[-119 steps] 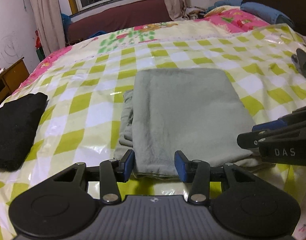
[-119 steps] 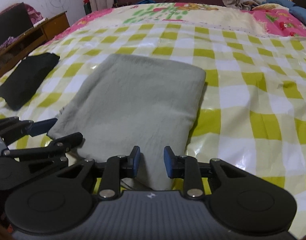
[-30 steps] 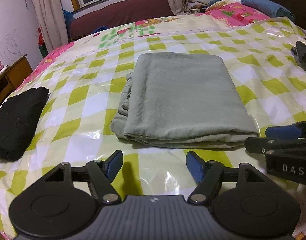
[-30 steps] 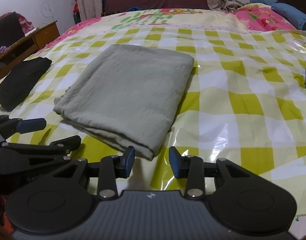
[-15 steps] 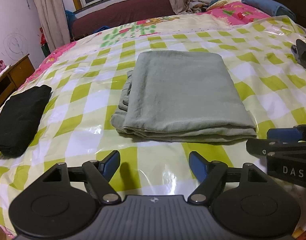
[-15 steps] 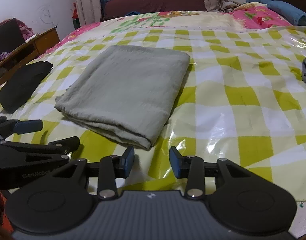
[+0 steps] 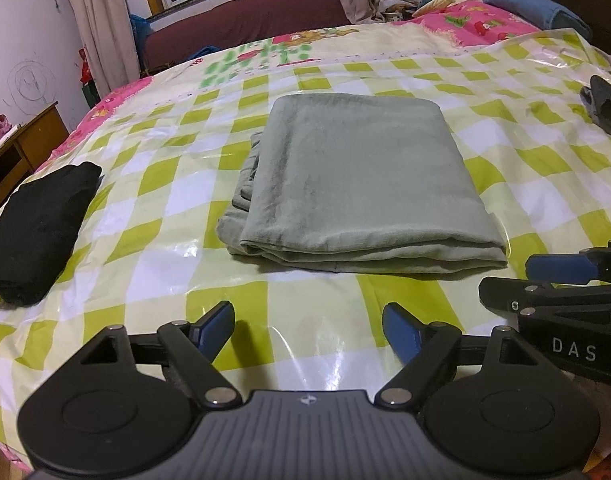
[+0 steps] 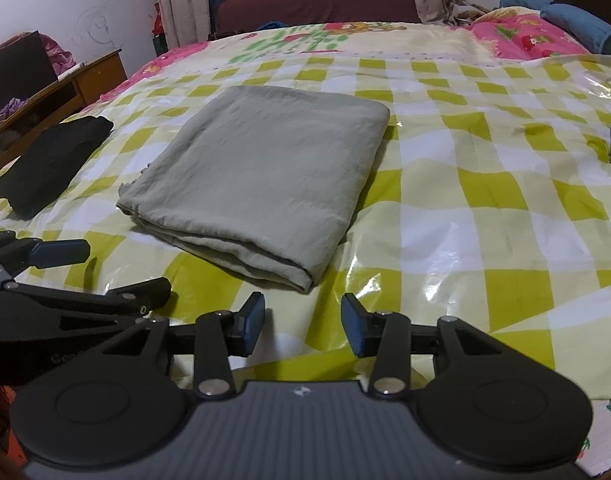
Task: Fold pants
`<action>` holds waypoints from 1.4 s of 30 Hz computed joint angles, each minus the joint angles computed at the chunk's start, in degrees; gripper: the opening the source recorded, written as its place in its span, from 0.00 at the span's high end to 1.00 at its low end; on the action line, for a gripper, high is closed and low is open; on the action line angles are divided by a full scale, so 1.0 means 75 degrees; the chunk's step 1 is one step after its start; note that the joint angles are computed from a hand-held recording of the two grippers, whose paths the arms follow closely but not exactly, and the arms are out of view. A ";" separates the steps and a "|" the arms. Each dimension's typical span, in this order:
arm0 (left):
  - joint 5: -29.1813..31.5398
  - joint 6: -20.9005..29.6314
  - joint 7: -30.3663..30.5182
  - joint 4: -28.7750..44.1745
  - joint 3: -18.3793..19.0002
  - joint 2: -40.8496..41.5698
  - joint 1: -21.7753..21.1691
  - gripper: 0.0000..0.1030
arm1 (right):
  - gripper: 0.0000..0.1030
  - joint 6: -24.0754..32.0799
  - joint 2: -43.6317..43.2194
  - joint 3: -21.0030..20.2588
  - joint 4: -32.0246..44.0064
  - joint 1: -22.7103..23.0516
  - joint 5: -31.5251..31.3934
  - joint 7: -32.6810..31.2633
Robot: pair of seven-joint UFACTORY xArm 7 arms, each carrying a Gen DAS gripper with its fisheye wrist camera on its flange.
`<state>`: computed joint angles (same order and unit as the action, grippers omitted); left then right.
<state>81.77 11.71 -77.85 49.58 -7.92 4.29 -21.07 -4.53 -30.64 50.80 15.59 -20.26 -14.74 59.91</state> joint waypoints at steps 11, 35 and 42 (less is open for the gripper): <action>0.0034 -0.0023 -0.0106 -0.0038 -0.0003 -0.0023 0.0002 0.08 | 0.54 0.0028 0.0020 -0.0043 0.0001 0.0033 -0.0040 0.0024; 0.0086 -0.0048 -0.0215 -0.0097 -0.0009 -0.0073 0.0055 0.07 | 0.52 0.0030 0.0017 -0.0067 -0.0013 0.0049 -0.0045 0.0012; 0.0089 -0.0046 -0.0225 -0.0100 -0.0015 -0.0074 0.0063 0.07 | 0.51 0.0025 0.0024 -0.0058 -0.0010 0.0042 -0.0044 0.0019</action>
